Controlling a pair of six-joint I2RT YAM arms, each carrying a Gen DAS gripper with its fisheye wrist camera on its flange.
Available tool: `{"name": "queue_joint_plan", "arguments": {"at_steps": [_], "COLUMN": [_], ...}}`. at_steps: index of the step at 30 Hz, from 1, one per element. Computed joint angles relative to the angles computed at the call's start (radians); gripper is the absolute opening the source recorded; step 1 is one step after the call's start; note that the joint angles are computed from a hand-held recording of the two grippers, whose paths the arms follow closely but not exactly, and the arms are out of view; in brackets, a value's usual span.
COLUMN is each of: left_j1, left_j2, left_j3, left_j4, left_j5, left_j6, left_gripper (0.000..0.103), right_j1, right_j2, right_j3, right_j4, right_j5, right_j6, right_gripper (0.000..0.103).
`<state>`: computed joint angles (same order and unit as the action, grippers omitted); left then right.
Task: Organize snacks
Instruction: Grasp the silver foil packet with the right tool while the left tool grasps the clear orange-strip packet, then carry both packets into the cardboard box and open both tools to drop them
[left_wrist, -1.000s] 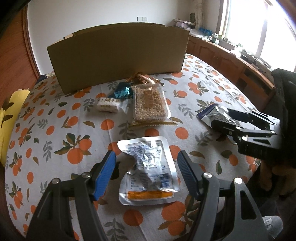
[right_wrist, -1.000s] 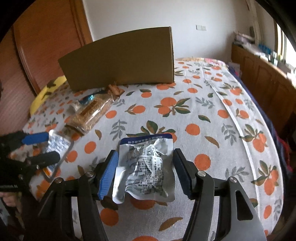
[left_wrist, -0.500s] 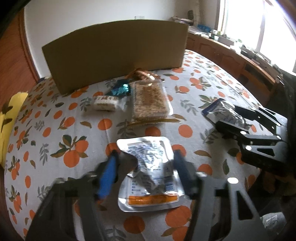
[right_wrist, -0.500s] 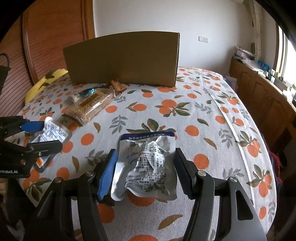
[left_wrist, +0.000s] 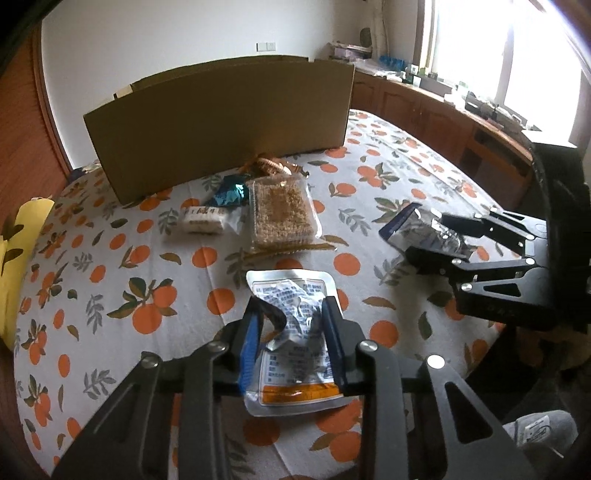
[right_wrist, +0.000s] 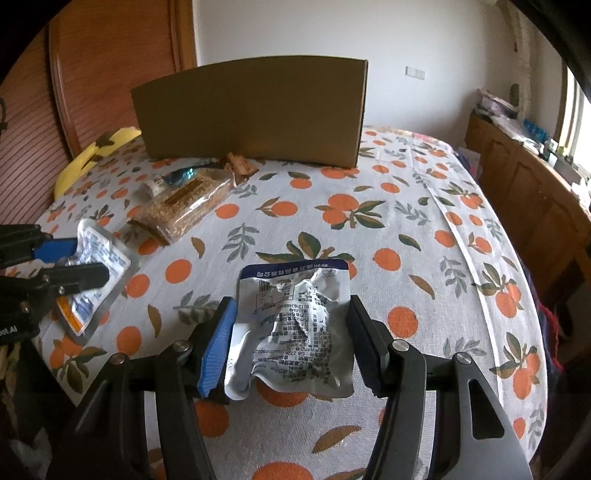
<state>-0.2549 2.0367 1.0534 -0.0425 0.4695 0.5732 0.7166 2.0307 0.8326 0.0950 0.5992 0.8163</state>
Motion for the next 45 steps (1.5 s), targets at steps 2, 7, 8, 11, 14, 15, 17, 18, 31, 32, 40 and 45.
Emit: {"name": "queue_joint_plan", "arguments": {"at_steps": [2, 7, 8, 11, 14, 15, 17, 18, 31, 32, 40, 45], "left_j1": [0.001, 0.009, 0.009, 0.011, 0.015, 0.017, 0.019, 0.019, 0.022, 0.025, 0.040, 0.036], "left_j2": [-0.001, -0.012, -0.014, -0.024, -0.028, -0.030, -0.039, -0.045, -0.092, -0.099, -0.138, -0.137], "left_j3": [0.001, -0.001, -0.002, -0.015, -0.017, -0.019, -0.025, -0.028, -0.046, -0.045, 0.018, 0.089], "left_j4": [-0.002, -0.010, -0.011, 0.002, 0.002, 0.002, 0.001, 0.001, -0.003, -0.005, -0.051, -0.070], "left_j5": [0.003, 0.021, 0.024, 0.033, 0.046, 0.050, 0.062, 0.066, 0.084, 0.086, 0.105, 0.103], "left_j6": [-0.003, -0.007, -0.007, -0.005, -0.002, -0.001, -0.002, -0.001, -0.011, -0.012, -0.053, -0.092], "left_gripper": [0.029, 0.026, 0.025, 0.022, 0.021, 0.020, 0.018, 0.018, 0.017, 0.017, 0.017, 0.017], "right_j1": [-0.006, -0.004, -0.006, -0.009, -0.006, -0.007, -0.009, -0.010, -0.001, 0.001, -0.021, -0.051], "right_j2": [-0.011, -0.032, -0.038, -0.059, -0.067, -0.067, -0.068, -0.068, -0.106, -0.113, -0.177, -0.217], "right_j3": [0.000, -0.023, -0.030, -0.057, -0.060, -0.060, -0.064, -0.066, -0.087, -0.088, -0.081, -0.067], "right_j4": [-0.013, -0.003, 0.005, 0.035, 0.030, 0.033, 0.039, 0.045, 0.059, 0.058, 0.071, 0.069], "right_j5": [-0.020, -0.042, -0.048, -0.065, -0.060, -0.063, -0.068, -0.071, -0.060, -0.057, -0.066, -0.081], "right_j6": [-0.005, 0.008, 0.013, 0.025, 0.030, 0.031, 0.033, 0.034, 0.035, 0.033, -0.048, -0.123], "right_gripper": [0.060, 0.060, 0.060, 0.060, 0.060, 0.060, 0.060, 0.060, 0.060, 0.060, 0.060, 0.060]}}
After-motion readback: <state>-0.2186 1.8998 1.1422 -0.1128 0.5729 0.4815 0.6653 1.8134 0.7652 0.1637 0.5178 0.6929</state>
